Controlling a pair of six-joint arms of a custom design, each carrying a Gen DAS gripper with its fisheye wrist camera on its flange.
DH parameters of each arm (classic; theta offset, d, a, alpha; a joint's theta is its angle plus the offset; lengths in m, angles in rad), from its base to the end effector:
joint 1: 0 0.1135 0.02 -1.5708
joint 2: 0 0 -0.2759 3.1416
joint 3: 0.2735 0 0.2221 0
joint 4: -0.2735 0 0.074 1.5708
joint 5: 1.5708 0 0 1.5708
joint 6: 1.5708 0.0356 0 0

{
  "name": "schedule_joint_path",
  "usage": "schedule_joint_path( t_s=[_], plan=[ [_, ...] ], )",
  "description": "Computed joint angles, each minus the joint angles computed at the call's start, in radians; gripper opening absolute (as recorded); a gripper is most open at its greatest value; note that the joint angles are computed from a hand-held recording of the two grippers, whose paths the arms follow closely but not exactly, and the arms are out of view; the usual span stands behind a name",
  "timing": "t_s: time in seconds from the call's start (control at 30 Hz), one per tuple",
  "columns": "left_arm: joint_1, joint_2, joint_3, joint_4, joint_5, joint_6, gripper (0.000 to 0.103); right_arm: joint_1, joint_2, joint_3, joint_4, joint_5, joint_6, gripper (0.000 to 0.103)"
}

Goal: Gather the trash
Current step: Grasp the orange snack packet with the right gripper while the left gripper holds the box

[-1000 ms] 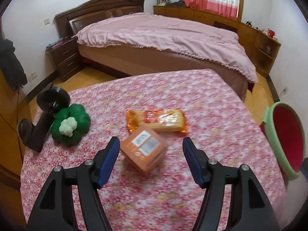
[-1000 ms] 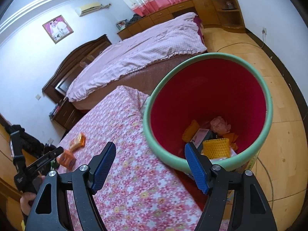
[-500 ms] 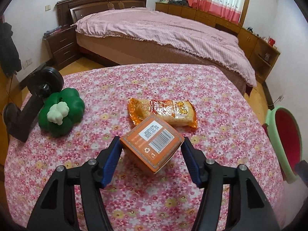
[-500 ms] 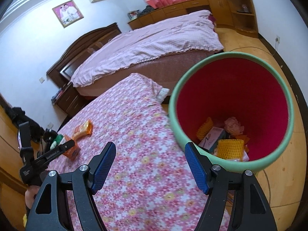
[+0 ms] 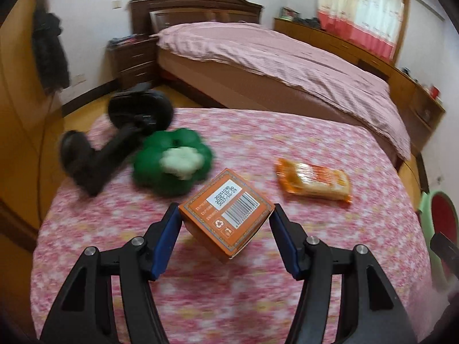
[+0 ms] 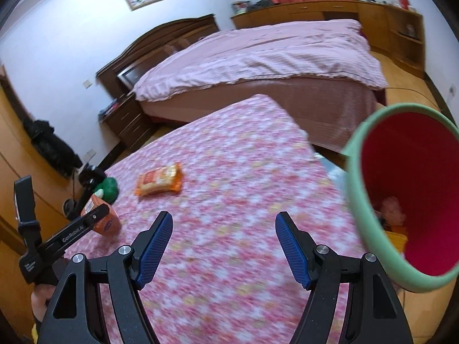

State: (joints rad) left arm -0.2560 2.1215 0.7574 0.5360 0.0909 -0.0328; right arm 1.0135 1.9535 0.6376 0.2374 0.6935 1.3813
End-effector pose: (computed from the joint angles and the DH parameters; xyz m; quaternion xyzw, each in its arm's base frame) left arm 0.3291 -0.0895 0.0710 0.1201 0.9232 -0.0941 0.3526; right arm 0.1689 0.2281 0.0883 0.2482 0.8816 0.0931 0.3905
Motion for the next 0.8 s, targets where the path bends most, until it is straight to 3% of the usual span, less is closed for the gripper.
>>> schedule_joint_path(
  t_s=[0.33, 0.57, 0.8],
  plan=[
    [0.133, 0.021, -0.019, 0.091, -0.046, -0.008, 0.063, -0.141, 0.222, 0.297, 0.077, -0.151, -0.281, 0.079],
    [0.192, 0.051, -0.001, 0.105, -0.001, -0.023, 0.063, -0.206, 0.36, 0.535, -0.025, -0.203, -0.362, 0.084],
    [0.222, 0.063, 0.012, 0.093, 0.039, -0.048, 0.063, -0.239, 0.496, 0.806, -0.265, -0.148, -0.405, 0.089]
  ],
)
